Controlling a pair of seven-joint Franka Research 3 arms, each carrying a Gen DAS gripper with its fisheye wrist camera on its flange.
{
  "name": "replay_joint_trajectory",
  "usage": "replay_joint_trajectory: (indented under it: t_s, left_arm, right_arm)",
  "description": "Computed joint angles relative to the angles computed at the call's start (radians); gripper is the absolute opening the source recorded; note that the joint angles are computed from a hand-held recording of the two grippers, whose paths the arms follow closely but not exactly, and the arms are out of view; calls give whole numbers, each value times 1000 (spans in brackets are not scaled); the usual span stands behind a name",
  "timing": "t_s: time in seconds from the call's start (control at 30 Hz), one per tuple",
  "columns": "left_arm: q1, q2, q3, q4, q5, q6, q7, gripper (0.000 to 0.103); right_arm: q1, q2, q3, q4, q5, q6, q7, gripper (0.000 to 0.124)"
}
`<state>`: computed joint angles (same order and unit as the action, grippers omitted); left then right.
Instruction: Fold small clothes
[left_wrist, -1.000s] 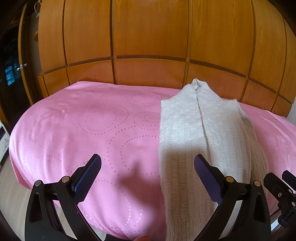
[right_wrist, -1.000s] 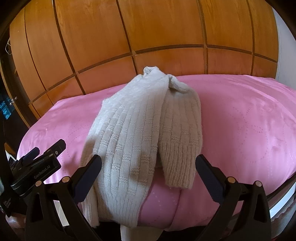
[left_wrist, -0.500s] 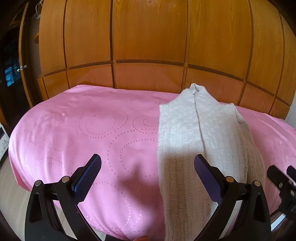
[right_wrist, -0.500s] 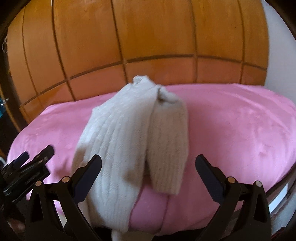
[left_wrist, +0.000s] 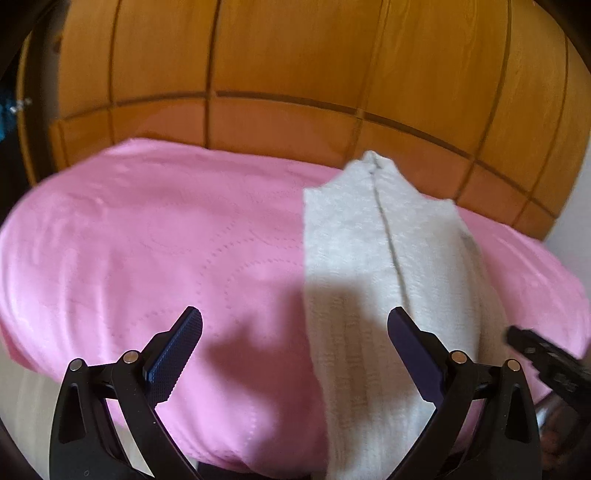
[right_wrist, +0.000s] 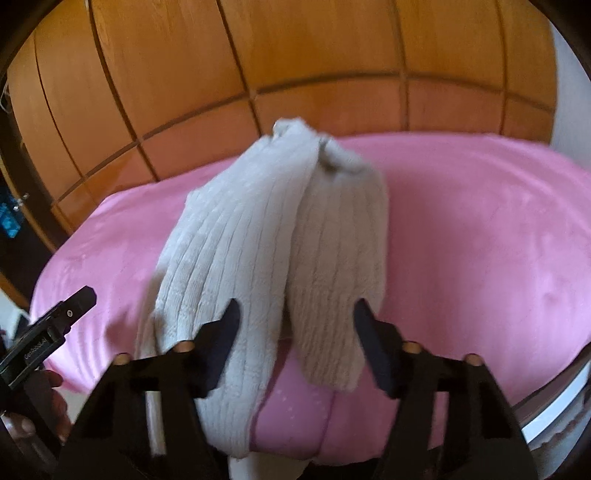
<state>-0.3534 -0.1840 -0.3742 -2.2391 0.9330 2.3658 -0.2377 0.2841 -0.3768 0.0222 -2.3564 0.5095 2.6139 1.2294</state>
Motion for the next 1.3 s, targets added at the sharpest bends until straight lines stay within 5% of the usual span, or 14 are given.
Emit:
replay_joint_trajectory:
  t_s: [0.17,0.3,0.37,0.43,0.47,0.63,0.87,1.03,1.17,1.3]
  left_arm:
    - [11,9,16,-25,45,182,33,99]
    - [-4,86,24,20,1,261,191,97]
    - [-17,122,33,40,-63,278,288,82]
    - [-23,147,50,39,-166,320,385,72]
    - [-21,156,59,31,-206,349,413,68]
    - [-7,160,84,-30,-330,501,459,7]
    - [42,99,82,-44,-162,520,320,6]
    - [151,23,90,-65,-63,510,156,6]
    - [225,-17,95,-49,-18,403,92,6]
    - [288,-53,115,-7,-5,227,76,6]
  right_arm:
    - [19,63,-1,40,25,-42,-38,49]
    - [27,164,2,116,57,-77,-47,49]
    - [28,192,-1,143,85,-112,-81,39]
    - [26,201,-7,166,120,-153,-134,10]
    - [22,203,-9,176,133,-174,-151,9]
    - [-8,178,-33,221,220,-237,-235,5]
    - [-71,174,-29,279,152,-18,-230,5]
    - [-157,329,-16,411,-155,135,22,5]
    - [-171,504,-68,596,-484,121,324,5]
    - [-148,671,-149,820,-647,22,513,5]
